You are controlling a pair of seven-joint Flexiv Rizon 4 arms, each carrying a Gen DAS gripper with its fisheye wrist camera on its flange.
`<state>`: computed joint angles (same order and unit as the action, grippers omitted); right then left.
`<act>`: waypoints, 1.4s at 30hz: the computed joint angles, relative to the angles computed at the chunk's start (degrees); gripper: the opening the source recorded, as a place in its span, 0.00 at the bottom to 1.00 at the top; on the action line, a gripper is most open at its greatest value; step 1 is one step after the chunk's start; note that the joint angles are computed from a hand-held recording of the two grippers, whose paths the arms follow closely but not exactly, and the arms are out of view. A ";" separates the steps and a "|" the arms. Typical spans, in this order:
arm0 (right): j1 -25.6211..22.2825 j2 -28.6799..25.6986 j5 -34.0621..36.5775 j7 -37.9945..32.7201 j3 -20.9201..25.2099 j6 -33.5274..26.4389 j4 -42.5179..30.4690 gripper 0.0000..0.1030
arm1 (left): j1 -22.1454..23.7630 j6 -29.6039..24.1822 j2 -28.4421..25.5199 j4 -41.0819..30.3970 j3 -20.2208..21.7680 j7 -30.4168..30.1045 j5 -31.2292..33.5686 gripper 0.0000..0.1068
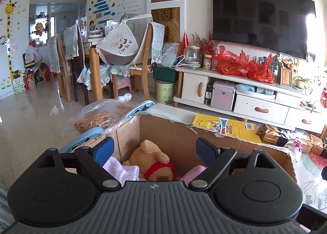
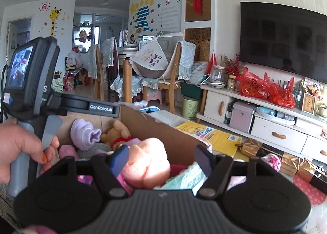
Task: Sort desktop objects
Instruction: 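Open both tools to drop the lavender and peach socks into the box, then move both open tools back to the two remaining socks on the table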
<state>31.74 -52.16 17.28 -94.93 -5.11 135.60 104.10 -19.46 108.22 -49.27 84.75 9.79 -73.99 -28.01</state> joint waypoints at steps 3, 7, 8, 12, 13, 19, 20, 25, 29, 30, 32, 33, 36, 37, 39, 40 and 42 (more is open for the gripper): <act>-0.25 -0.43 1.23 0.59 0.34 1.51 0.19 0.76 | -1.72 -1.18 0.02 0.07 1.55 0.42 -0.40 0.96; -0.35 -0.66 2.72 1.09 0.34 1.74 0.46 0.77 | -5.65 -2.36 -0.52 -0.37 5.50 0.48 -1.22 0.96; -0.40 -0.74 3.11 1.28 0.39 1.94 0.59 0.78 | -6.67 -2.56 -0.79 -0.60 6.55 0.47 -1.46 0.96; -1.42 -0.82 3.21 2.91 1.16 2.33 1.25 0.78 | -10.45 -2.48 -1.89 -1.16 10.29 0.61 -2.36 0.96; -1.45 -0.84 3.41 3.17 1.12 2.36 1.37 0.78 | -11.27 -2.57 -2.29 -1.54 11.18 0.83 -2.63 0.96; -1.86 -0.90 3.95 4.52 1.18 3.03 2.36 0.78 | -13.82 -2.20 -2.66 -1.77 12.41 1.36 -4.04 0.96; -1.94 -0.86 3.96 4.69 1.18 3.21 2.63 0.79 | -14.14 -2.23 -2.71 -1.86 12.57 1.40 -4.33 0.96; -1.68 -0.90 4.56 4.78 0.85 3.57 3.35 0.80 | -15.50 -2.92 -3.29 -2.87 13.72 1.43 -5.50 0.96; -1.73 -0.80 4.46 4.90 0.89 3.80 4.05 0.80 | -16.19 -3.75 -3.83 -3.90 14.66 0.74 -5.71 0.96; -1.68 -0.83 4.45 4.86 0.88 3.93 4.19 0.80 | -16.34 -3.92 -3.94 -4.11 14.94 0.47 -5.64 0.96; -1.65 -0.76 4.43 4.78 0.88 3.99 4.53 0.80 | -16.96 -4.47 -4.12 -4.40 15.75 -0.22 -5.58 0.96; -1.69 -0.75 4.40 4.79 0.84 3.91 4.54 0.80 | -17.08 -4.82 -4.34 -4.78 16.04 -0.60 -5.44 0.96; -1.93 -0.79 4.16 4.89 0.90 3.95 4.81 0.80 | -17.84 -5.49 -4.59 -5.20 17.10 -2.11 -4.75 0.96; -1.99 -0.81 4.10 4.91 0.87 3.84 4.82 0.80 | -18.07 -5.59 -4.57 -5.18 17.36 -2.59 -4.41 0.96; -2.00 -0.85 4.12 4.94 0.82 3.82 4.93 0.80 | -18.50 -5.88 -4.58 -5.27 17.95 -3.45 -3.78 0.96; -1.99 -0.88 4.15 4.92 0.74 3.77 4.91 0.80 | -18.75 -6.12 -4.72 -5.49 18.31 -3.88 -3.53 0.96; -2.17 -0.92 4.02 4.98 0.76 3.88 5.09 0.80 | -19.14 -6.70 -4.93 -5.91 18.92 -4.76 -2.91 0.96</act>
<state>29.57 -53.08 21.30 -89.95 -4.36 139.48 109.19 -38.61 101.52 -54.21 78.84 28.71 -78.75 -30.92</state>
